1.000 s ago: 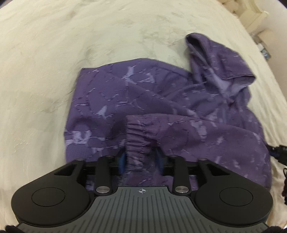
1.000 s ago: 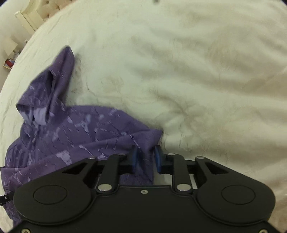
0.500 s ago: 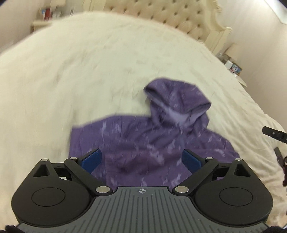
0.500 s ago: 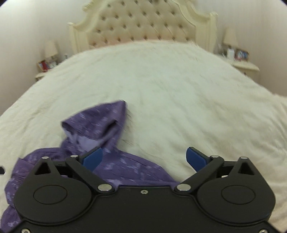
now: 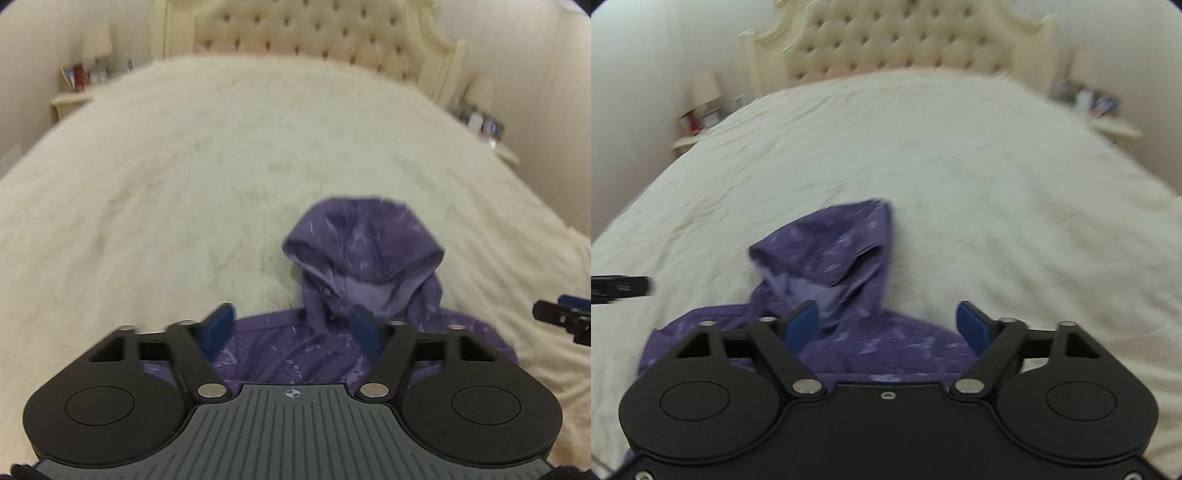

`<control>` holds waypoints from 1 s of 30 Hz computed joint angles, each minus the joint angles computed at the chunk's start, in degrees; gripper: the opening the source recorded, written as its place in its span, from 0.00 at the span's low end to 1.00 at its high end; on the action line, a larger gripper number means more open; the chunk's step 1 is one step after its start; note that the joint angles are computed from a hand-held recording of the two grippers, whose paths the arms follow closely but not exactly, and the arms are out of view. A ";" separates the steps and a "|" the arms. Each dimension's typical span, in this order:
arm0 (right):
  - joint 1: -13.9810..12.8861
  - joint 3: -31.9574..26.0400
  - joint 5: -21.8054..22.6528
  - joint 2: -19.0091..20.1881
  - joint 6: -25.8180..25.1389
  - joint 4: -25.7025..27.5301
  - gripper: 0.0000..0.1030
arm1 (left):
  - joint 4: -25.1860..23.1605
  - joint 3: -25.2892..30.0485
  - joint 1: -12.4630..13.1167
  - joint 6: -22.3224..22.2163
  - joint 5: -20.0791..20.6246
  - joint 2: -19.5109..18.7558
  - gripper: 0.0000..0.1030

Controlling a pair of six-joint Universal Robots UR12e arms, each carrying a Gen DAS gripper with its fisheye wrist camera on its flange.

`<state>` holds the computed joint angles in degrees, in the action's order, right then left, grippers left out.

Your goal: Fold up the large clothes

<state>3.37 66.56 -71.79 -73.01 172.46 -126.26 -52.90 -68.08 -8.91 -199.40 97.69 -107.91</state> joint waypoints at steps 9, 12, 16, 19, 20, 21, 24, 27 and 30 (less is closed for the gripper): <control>1.01 -8.54 2.49 8.33 -3.92 7.44 0.58 | -4.08 7.04 1.63 4.04 -3.28 -7.94 0.50; 1.57 -11.55 2.09 11.26 -4.10 8.39 0.58 | -4.67 10.22 1.91 6.27 -2.05 -10.86 0.50; 2.24 -14.61 0.59 14.31 -5.54 9.01 0.58 | -5.68 14.38 2.35 9.68 -1.69 -14.54 0.50; 2.60 -16.16 -0.97 15.98 -6.09 9.13 0.58 | -6.29 17.02 2.24 12.57 -0.88 -16.82 0.50; 2.62 -16.60 -1.16 16.41 -5.80 9.26 0.58 | -6.58 17.77 2.17 13.35 -0.74 -17.48 0.50; 2.62 -17.02 -1.27 16.82 -5.45 9.33 0.58 | -7.11 18.55 2.11 13.94 -0.65 -18.11 0.50; 2.55 -17.45 -1.45 17.36 -4.78 8.98 0.58 | -6.13 19.37 2.55 12.48 -3.08 -19.05 0.50; 2.55 -17.80 -1.12 17.62 -4.82 8.15 0.58 | 3.70 14.77 3.55 4.34 -6.87 -17.01 0.41; 2.59 -17.41 0.15 17.39 -4.77 5.98 0.58 | 9.99 10.77 3.21 -6.29 0.04 -14.57 0.36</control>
